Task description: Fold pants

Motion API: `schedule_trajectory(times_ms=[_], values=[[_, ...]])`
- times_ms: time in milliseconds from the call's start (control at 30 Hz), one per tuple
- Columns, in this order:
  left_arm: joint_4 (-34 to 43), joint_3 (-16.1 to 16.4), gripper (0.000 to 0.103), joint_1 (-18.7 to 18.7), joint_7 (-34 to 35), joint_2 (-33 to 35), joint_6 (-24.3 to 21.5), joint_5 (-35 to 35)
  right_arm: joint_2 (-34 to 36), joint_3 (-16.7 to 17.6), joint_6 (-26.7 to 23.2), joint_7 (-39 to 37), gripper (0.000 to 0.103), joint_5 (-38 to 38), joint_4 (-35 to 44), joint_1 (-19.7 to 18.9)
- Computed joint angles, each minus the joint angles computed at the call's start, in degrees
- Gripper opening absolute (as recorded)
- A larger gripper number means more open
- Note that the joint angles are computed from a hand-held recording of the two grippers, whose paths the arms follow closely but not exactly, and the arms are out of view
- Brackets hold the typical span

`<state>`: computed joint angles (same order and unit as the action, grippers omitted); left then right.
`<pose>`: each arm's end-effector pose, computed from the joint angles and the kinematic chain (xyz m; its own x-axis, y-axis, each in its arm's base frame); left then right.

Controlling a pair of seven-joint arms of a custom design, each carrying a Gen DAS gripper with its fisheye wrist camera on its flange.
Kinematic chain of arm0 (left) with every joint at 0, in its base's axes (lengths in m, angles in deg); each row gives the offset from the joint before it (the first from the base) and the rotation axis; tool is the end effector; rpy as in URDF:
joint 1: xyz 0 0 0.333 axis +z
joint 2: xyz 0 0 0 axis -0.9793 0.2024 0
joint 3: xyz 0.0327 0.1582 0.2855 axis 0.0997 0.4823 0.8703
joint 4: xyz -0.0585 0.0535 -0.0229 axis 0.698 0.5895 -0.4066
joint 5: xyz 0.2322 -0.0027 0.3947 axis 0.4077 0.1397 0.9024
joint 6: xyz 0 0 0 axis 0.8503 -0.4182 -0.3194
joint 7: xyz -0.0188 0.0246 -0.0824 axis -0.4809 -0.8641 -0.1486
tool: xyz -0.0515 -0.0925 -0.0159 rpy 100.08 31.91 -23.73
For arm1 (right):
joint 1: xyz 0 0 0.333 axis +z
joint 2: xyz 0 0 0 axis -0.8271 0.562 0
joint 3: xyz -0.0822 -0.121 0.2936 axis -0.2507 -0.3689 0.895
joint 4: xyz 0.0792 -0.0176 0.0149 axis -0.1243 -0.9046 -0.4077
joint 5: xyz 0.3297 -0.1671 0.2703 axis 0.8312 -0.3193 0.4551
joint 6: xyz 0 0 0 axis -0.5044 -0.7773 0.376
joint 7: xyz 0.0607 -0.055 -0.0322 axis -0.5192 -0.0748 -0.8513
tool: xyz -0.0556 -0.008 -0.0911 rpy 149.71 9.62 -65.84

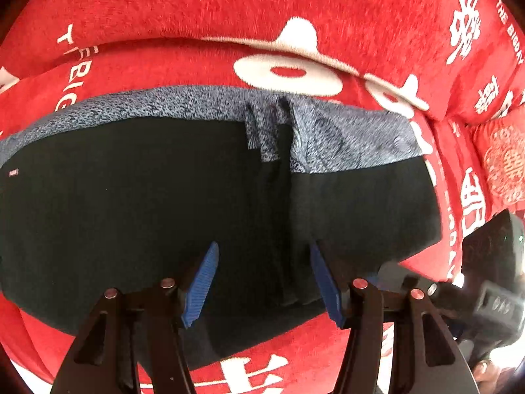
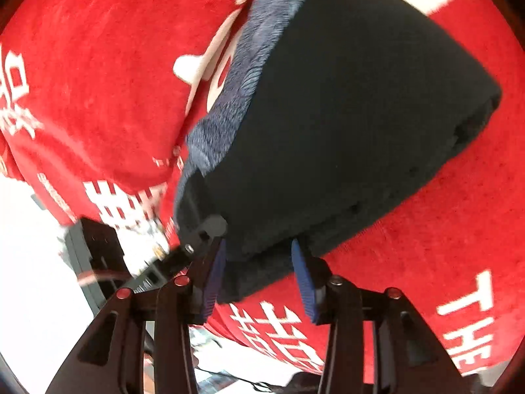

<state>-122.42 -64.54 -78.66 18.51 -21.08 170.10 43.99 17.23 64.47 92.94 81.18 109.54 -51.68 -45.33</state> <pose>0.6686 -0.1267 0.5177 -0.1654 -0.9364 0.3094 -0.9862 0.1537 -0.0621 0.5827 0.1116 0.4950 -0.5081 -0.4399 -0.7405 -0.8002 0.5591 0.2170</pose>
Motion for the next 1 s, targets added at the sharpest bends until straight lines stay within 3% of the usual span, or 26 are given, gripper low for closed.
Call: schedule_trajectory(times_ms=[100,133,167,333,467,900,933,967,1000], values=[[-0.07,-0.04,0.060,0.04,-0.50,0.24,0.07,-0.45,-0.93,0.14,4.42,1.54,0.046,5.28,-2.57,0.53],[-0.12,-0.04,0.060,0.06,-0.56,0.18,0.11,-0.50,-1.17,0.09,5.67,2.07,0.033,7.26,-3.50,0.77],[-0.13,-0.05,0.060,0.07,-0.42,0.10,0.00,-0.43,-1.15,0.18,6.28,3.88,0.012,7.28,-3.90,0.79],[-1.17,-0.21,0.061,-0.48,1.32,-0.90,-0.04,1.77,-0.58,1.12,3.73,8.96,0.011,-3.46,-2.11,0.68],[-0.63,-0.13,0.061,-1.01,0.36,-1.17,-1.12,3.48,0.10,1.28,3.47,10.20,0.010,-5.50,-1.24,0.99],[-2.65,1.28,0.061,-0.98,1.29,-5.78,-4.10,8.71,1.19,2.78,-7.00,10.69,0.013,-18.92,5.23,1.49],[-3.01,1.50,0.065,-0.79,1.53,-6.27,-3.97,8.57,1.29,3.03,-7.30,11.21,0.014,-19.70,5.79,1.68],[-3.14,1.68,0.081,-0.64,1.67,-6.55,-3.99,8.27,1.14,3.22,-7.60,11.38,0.015,-20.57,6.12,1.83],[-3.49,1.92,0.088,-0.41,1.82,-7.02,-3.80,7.81,0.95,3.29,-7.87,11.40,0.017,-21.35,6.29,1.93]])
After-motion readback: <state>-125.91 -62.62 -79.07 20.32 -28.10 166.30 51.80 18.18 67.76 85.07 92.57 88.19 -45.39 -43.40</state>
